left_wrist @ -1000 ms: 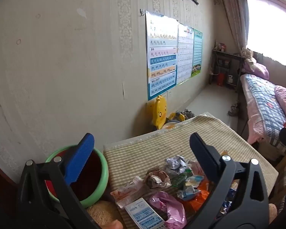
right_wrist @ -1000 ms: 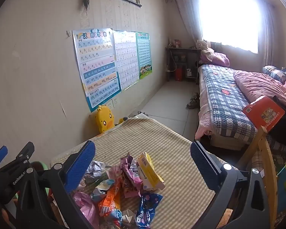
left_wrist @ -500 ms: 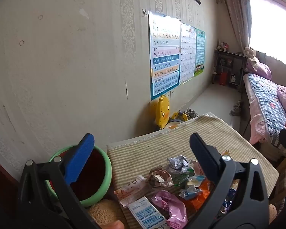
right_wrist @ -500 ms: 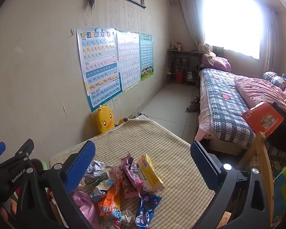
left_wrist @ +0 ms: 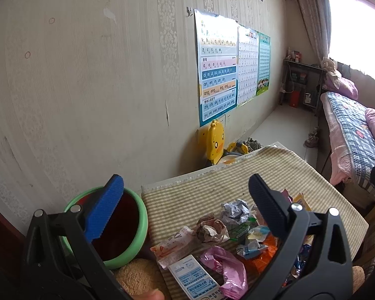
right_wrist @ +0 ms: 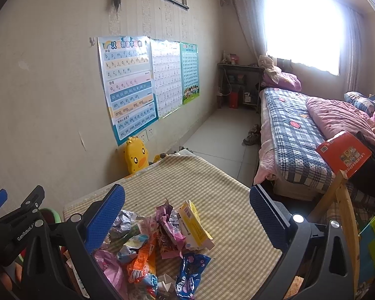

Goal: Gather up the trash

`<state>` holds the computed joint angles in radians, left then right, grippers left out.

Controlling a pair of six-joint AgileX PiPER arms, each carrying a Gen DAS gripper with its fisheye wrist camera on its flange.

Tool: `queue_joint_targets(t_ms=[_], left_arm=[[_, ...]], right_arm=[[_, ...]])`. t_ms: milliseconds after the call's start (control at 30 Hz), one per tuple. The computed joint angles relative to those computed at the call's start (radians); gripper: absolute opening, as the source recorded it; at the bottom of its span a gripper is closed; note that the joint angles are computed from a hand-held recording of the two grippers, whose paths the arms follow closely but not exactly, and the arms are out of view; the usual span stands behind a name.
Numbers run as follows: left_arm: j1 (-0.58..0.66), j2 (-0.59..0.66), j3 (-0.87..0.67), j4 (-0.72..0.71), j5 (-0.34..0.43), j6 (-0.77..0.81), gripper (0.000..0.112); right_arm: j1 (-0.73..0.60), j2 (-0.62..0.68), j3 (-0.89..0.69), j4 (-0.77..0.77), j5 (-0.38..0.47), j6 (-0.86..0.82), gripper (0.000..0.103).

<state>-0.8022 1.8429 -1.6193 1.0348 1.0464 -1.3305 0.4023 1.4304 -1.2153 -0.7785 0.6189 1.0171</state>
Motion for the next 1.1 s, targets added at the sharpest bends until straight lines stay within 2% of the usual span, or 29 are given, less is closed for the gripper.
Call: queue_joint_targets(t_ms=[833, 1100], left_arm=[[0.000, 0.013, -0.020, -0.018, 0.020, 0.025, 0.098], [0.016, 0.012, -0.035, -0.070, 0.013, 0.065, 0.098]], right_arm=[[-0.013, -0.001, 0.013, 0.012, -0.014, 0.002, 0.095], [-0.013, 0.008, 0.023, -0.007, -0.029, 0.007, 0.096]])
